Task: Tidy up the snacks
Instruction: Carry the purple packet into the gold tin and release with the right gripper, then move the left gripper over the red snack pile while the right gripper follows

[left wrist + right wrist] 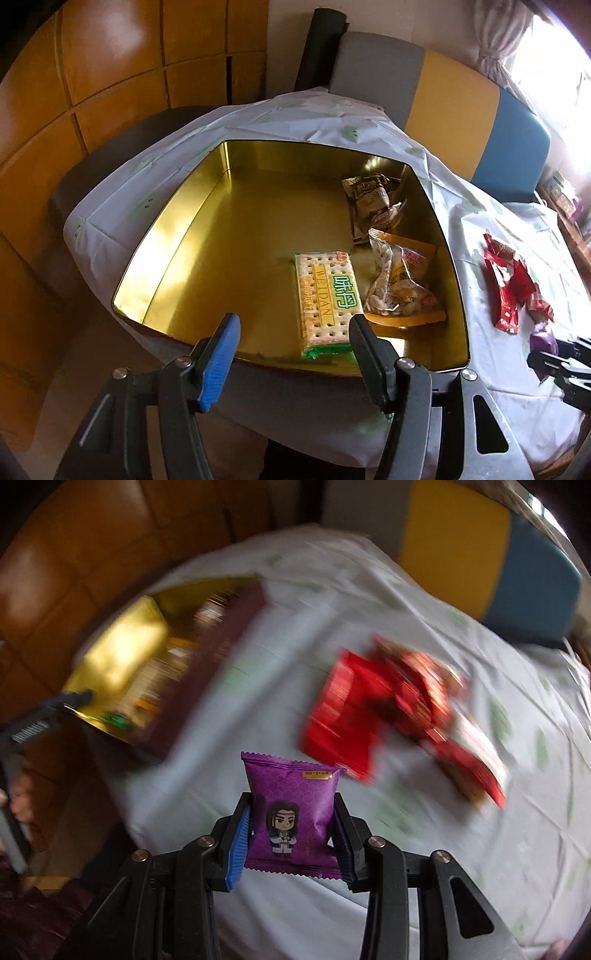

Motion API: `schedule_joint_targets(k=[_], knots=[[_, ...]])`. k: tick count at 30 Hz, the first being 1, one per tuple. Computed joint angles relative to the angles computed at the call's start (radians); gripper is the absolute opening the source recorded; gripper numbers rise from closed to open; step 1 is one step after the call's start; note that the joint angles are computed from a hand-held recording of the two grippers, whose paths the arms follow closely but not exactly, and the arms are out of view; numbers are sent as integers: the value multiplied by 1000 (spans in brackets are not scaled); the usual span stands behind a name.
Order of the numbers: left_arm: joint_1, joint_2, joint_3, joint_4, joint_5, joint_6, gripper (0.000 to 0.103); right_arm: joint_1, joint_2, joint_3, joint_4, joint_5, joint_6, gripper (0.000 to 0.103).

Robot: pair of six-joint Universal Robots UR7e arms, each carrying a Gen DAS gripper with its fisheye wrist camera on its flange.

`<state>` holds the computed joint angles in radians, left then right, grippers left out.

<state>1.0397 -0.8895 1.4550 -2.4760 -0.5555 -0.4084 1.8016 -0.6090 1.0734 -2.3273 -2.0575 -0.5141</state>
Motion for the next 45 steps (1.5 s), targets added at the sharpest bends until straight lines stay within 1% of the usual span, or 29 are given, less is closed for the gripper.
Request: schedule_joint_targets(k=[3,6,9,11,14,16,19,20,21,26,29,37,45], knots=[[7,-18,12,-27,-15,-14,62,30,30,-32,-4,86,-23,40],[7,-27,21,-35,19,-17,62,63,80,-93,15,148,-37,40],[11,-41,35,-45,34,-27,62,85,141,-165,48,176,-55,41],[15,-49,40,-33,40,-46,62,92,183,-207,69,173,-58,42],[21,-61,52,-20,42,-64,62,99,226,-243,92,103,-52,43],[24,-63,55,-16,42,-68,62,98,242,-256,105,82,-45,46],[23,-57,54,-22,52,-60,62,93,228,-228,99,87,-37,49],[22,-56,53,-25,49,-56,62,89,220,-219,97,97,-28,52],[22,-56,53,-28,42,-52,62,88,216,-213,86,103,-25,53],[9,-46,54,-55,46,-9,62,76,157,-134,-2,149,-9,53],[2,-40,52,-62,44,10,62,69,123,-91,-52,159,-9,53],[-23,-28,49,-73,48,60,62,40,54,-21,-138,112,-8,53],[-44,-9,41,-81,48,111,62,-2,-3,-2,-180,19,-30,53]])
